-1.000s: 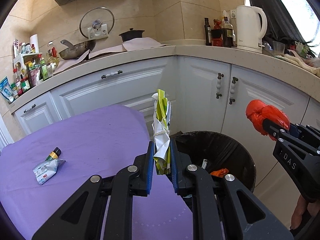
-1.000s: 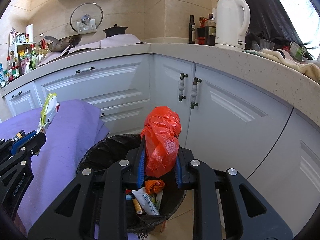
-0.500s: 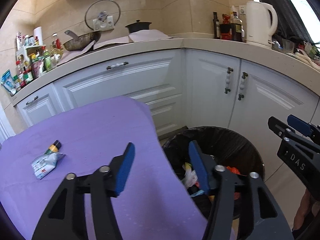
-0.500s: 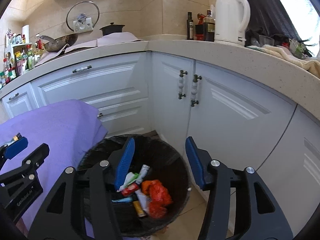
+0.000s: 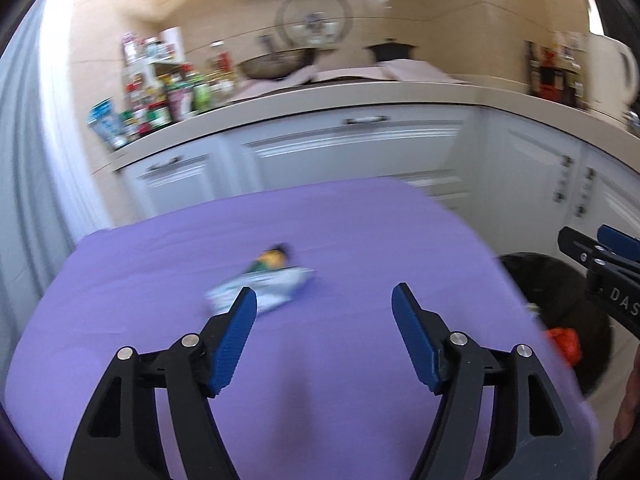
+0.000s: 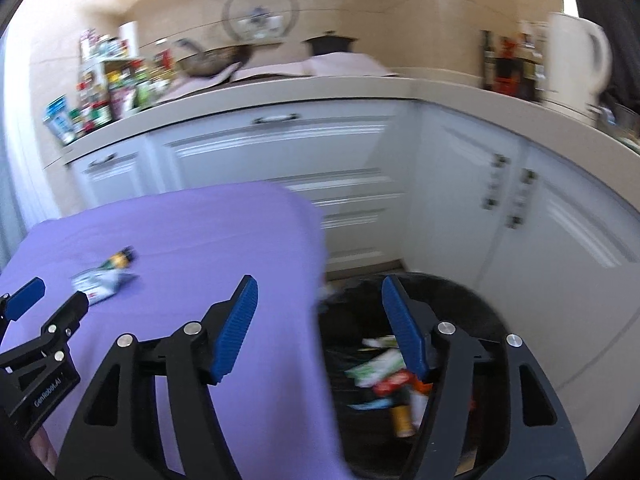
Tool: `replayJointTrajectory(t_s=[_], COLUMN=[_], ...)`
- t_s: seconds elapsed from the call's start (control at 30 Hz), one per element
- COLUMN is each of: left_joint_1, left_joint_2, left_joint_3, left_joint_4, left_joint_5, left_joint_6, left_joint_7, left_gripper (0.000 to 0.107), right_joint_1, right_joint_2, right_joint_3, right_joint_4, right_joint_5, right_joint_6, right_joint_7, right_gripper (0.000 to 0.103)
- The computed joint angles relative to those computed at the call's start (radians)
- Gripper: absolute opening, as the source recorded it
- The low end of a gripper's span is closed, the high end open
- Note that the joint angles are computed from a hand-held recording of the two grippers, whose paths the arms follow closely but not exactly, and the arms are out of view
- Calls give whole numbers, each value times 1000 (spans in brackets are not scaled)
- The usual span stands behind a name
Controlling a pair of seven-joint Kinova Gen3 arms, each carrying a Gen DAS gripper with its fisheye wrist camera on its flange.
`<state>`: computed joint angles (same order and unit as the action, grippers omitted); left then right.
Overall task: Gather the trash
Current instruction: 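Move both open tools back toward the white tube and green bottle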
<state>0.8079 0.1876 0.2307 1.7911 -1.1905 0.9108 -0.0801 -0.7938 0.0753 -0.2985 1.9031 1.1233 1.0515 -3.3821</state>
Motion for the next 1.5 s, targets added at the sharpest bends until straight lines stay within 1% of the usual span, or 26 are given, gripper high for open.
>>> replayJointTrajectory(t_s=[0.1, 0.2, 0.33, 0.5, 0.63, 0.7, 0.77, 0.87, 0.9, 1.03, 1.1, 1.23, 1.4, 1.5], left_joint_1=[-29, -73, -145, -244, -322, -364, -402, -455, -470, -509, -522, -543, -552, -544], left_joint_2=[-43, -80, -127, -182, -220, -237, -254, -273, -276, -285, -286, -289, -294, -291], left_joint_3=[-16, -12, 0, 4, 2, -5, -9, -14, -12, 0, 4, 4, 24, 38], left_joint_4=[51, 99, 156, 225, 269, 285, 299, 307, 310, 316, 318, 318, 320, 318], left_joint_5=[4, 5, 10, 23, 40, 49, 61, 83, 84, 86, 93, 120, 121, 118], left_joint_6=[39, 68, 83, 78, 49, 22, -6, -55, -67, -106, -123, -157, -172, -167], left_joint_7=[25, 45, 64, 67, 49, 34, 20, -11, -14, -25, -33, -61, -56, -58], left_gripper=[68, 69, 69, 69, 69, 69, 69, 69, 69, 69, 69, 69, 69, 69], right_joint_1=[-9, -43, -92, -141, -170, -176, -187, -200, -206, -245, -266, -281, -264, -248], right_joint_2=[53, 110, 193, 277, 340, 369, 403, 450, 466, 549, 562, 532, 486, 452], right_joint_3=[4, 21, 52, 94, 130, 147, 168, 197, 208, 260, 285, 322, 324, 317], right_joint_4=[-68, -144, -257, -375, -467, -515, -570, -649, -677, -810, -830, -774, -699, -647], right_joint_5=[-5, -14, -43, -98, -154, -190, -220, -269, -283, -320, -331, -354, -366, -360], right_joint_6=[-47, -70, -83, -93, -90, -93, -82, -63, -51, 50, 78, 65, 72, 54], right_joint_7=[51, 104, 201, 299, 361, 388, 415, 461, 476, 576, 614, 592, 550, 501], right_gripper=[63, 63, 64, 64, 64, 65, 69, 69, 69, 70, 71, 71, 71, 71])
